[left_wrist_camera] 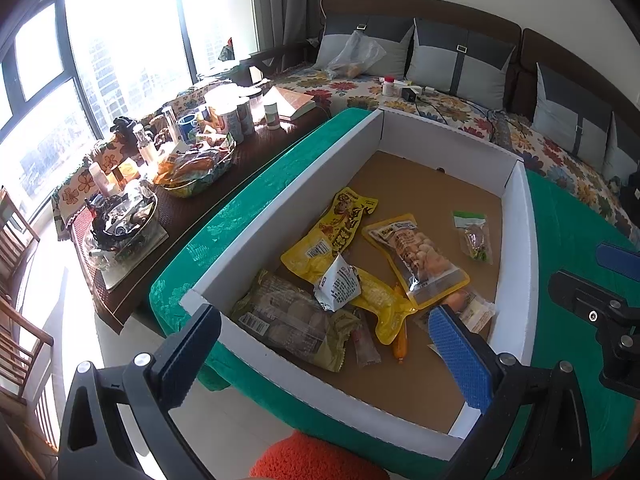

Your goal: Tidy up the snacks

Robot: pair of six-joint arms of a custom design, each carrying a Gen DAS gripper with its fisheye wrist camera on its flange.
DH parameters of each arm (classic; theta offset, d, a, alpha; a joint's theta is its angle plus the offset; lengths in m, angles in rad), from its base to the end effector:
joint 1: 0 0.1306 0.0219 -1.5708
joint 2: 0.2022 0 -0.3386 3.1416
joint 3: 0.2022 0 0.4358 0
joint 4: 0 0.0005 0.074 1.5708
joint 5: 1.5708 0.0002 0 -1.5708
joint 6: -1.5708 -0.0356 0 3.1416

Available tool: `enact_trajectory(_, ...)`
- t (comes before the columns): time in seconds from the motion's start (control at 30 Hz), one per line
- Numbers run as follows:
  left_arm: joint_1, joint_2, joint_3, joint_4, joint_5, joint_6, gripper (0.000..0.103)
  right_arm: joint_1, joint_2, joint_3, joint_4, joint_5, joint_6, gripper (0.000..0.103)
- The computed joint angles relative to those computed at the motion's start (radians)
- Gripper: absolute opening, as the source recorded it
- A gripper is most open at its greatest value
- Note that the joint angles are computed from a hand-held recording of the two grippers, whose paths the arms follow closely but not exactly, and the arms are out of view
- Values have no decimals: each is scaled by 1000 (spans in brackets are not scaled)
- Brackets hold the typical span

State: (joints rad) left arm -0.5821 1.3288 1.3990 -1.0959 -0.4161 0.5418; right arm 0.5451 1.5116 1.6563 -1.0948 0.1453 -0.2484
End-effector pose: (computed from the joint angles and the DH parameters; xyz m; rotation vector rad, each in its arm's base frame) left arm 0.4238 -0.2623 0.4083 -0.0958 2.4684 0.0733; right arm 0.4858 0.2880 0.4396 -0.3132 2.4925 0.1426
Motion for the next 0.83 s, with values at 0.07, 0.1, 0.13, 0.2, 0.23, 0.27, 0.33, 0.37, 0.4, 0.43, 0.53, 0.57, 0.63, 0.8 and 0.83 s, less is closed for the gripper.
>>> enact_trajectory(0.07, -1, 1, 1, -1, -1, 0, 103, -1, 3, 3, -2, 1, -2, 86)
enact_trajectory(0.1, -1, 2, 2, -1, 0, 1, 103, -1, 3, 1, -2, 1, -2, 86)
enact_trajectory(0.13, -1, 1, 1, -1, 0, 2, 103, -1, 3, 2, -3, 1, -2, 86)
enact_trajectory(0.2, -1, 1, 1, -1, -1, 2, 103, -1, 5, 3, -3, 1, -4, 86)
enact_trajectory(0.23, -1, 1, 1, -1, -1, 2, 103, -1, 5, 3, -3, 1, -4, 86)
enact_trajectory(0.27, -1, 1, 1, -1, -1, 2, 103, -1, 5, 3, -3, 1, -4, 86)
enact_trajectory(0.33, -1, 2, 2, -2, -1, 2, 103, -1, 5, 3, -3, 0, -4, 86)
enact_trajectory(0.37, -1, 2, 2, -2, -1, 2, 103, -1, 5, 3, -3, 0, -4, 86)
enact_trajectory(0.4, -2, 3, 3, -3, -3, 2, 103, -1, 5, 3, -3, 1, -2, 86)
enact_trajectory(0.43, -1, 3, 0, 0, -2, 0, 103, -1, 6, 4, -3, 1, -2, 86)
enact_trajectory(0.53, -1, 3, -2, 0, -4, 0, 103, -1, 8, 7, -6, 1, -3, 86)
enact_trajectory(0.57, -1, 4, -1, -1, -5, 0, 103, 0, 8, 5, -6, 2, -3, 86)
enact_trajectory(0.63, 0, 1, -9, 10, -2, -3, 103, 2, 10, 0, -3, 5, -3, 86)
enact_trajectory(0.8, 5, -15, -31, 43, 22, -9, 103, 3, 13, -10, 1, 7, -6, 86)
enact_trajectory(0.83, 3, -11, -27, 40, 19, -11, 103, 2, 14, -10, 2, 4, -7, 86)
